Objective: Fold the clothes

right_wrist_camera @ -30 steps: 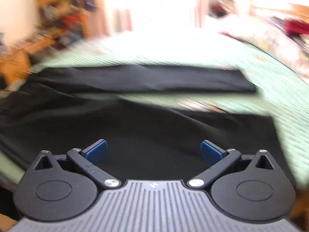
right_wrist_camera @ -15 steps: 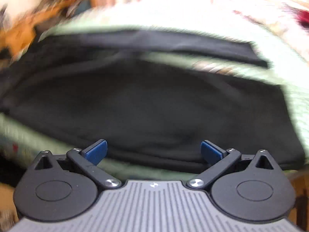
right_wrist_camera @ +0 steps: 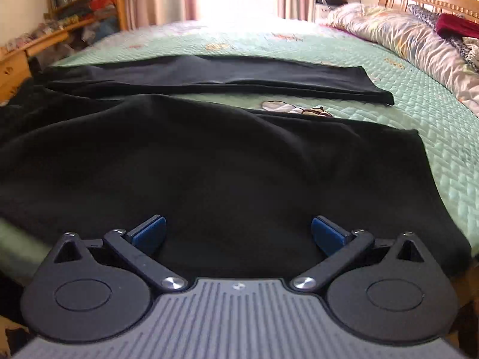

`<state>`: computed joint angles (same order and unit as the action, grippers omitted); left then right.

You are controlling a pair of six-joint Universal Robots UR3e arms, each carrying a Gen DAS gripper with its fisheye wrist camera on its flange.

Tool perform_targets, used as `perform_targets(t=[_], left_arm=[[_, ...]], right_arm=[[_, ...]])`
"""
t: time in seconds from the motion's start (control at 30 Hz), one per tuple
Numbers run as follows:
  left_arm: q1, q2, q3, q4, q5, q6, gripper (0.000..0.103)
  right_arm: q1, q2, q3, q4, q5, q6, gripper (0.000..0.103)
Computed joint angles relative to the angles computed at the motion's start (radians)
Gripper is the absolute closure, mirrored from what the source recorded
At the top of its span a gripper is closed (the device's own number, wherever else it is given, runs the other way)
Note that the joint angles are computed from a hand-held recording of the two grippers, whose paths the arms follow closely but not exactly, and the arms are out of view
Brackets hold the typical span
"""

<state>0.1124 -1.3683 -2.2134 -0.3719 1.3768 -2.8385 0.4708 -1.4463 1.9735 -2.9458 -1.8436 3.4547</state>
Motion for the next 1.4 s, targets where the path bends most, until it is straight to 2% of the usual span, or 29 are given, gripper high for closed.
perform_targets(t=[0.07,0.2,0.27,0.33,0.37,0.47,0.5,0.53,0.6,0.67,0.73,0.77,0.8,0.87,0.9,0.97,1.03,1.1,1.17,1.27,1.4], left_arm=[[-0.016,-0.026,0.041,-0.004,0.023,-0.006,0.001],[-0.102,-0.165,0.149,0.043,0.092,-0.059,0.001],[-0.151,-0.233,0.204,0.021,0.150,-0.067,0.001],[-0.155,-0.237,0.180,0.050,0.157,-0.079,0.001],[-0.141,-0.217,0.155,0.062,0.138,-0.087,0.001],[-0.108,-0.154,0.103,0.057,0.109,-0.074,0.001],[-0.099,-0.134,0.088,0.057,0.104,-0.068,0.001],[-0.093,-0.124,0.072,0.069,0.099,-0.073,0.001],[-0.081,-0.115,0.040,0.105,0.087,-0.092,0.001],[-0.082,-0.130,0.023,0.145,0.088,-0.113,0.001],[-0.102,-0.158,0.036,0.163,0.116,-0.115,0.001],[-0.110,-0.163,0.054,0.148,0.128,-0.109,0.001],[-0.113,-0.153,0.068,0.119,0.133,-0.105,0.001],[-0.094,-0.093,0.043,0.109,0.112,-0.094,0.001],[-0.079,-0.063,0.021,0.120,0.101,-0.093,0.001],[-0.049,-0.020,-0.006,0.128,0.089,-0.098,0.001],[-0.023,-0.003,-0.006,0.121,0.090,-0.102,0.001],[0.007,0.002,0.003,0.114,0.087,-0.095,0.001],[0.049,-0.016,0.033,0.124,0.071,-0.063,0.001],[0.113,-0.119,0.132,0.164,0.061,-0.016,0.001],[0.201,-0.371,0.394,0.110,0.118,0.005,0.001]], right_arm=[[0.013,-0.001,0.003,-0.054,-0.025,0.024,0.000],[-0.045,0.149,-0.189,-0.111,0.037,0.020,0.000],[-0.105,0.269,-0.341,-0.047,0.116,-0.006,0.000],[-0.173,0.381,-0.530,0.148,0.171,-0.035,0.000],[-0.191,0.421,-0.602,0.216,0.146,-0.043,0.000],[-0.202,0.461,-0.698,0.262,-0.020,0.012,0.001],[-0.197,0.436,-0.691,0.277,-0.060,0.065,0.001],[-0.197,0.391,-0.643,0.250,-0.047,0.091,0.001],[-0.189,0.295,-0.480,0.112,0.059,0.083,0.000],[-0.133,0.300,-0.453,0.106,0.088,0.014,0.000],[-0.068,0.375,-0.534,0.187,0.043,-0.099,0.000],[-0.055,0.416,-0.578,0.211,-0.003,-0.116,0.000],[-0.052,0.437,-0.606,0.222,-0.050,-0.074,0.000],[-0.034,0.434,-0.687,0.331,-0.153,0.124,0.001],[-0.024,0.415,-0.692,0.329,-0.163,0.188,0.001],[0.011,0.389,-0.670,0.244,-0.085,0.181,0.000],[0.061,0.417,-0.723,0.252,-0.002,0.127,0.000],[0.124,0.468,-0.806,0.307,0.025,0.104,0.000],[0.178,0.486,-0.816,0.284,0.030,0.143,0.000],[0.206,0.495,-0.746,0.143,0.075,0.171,0.000],[0.214,0.534,-0.728,0.058,0.115,0.119,0.000]])
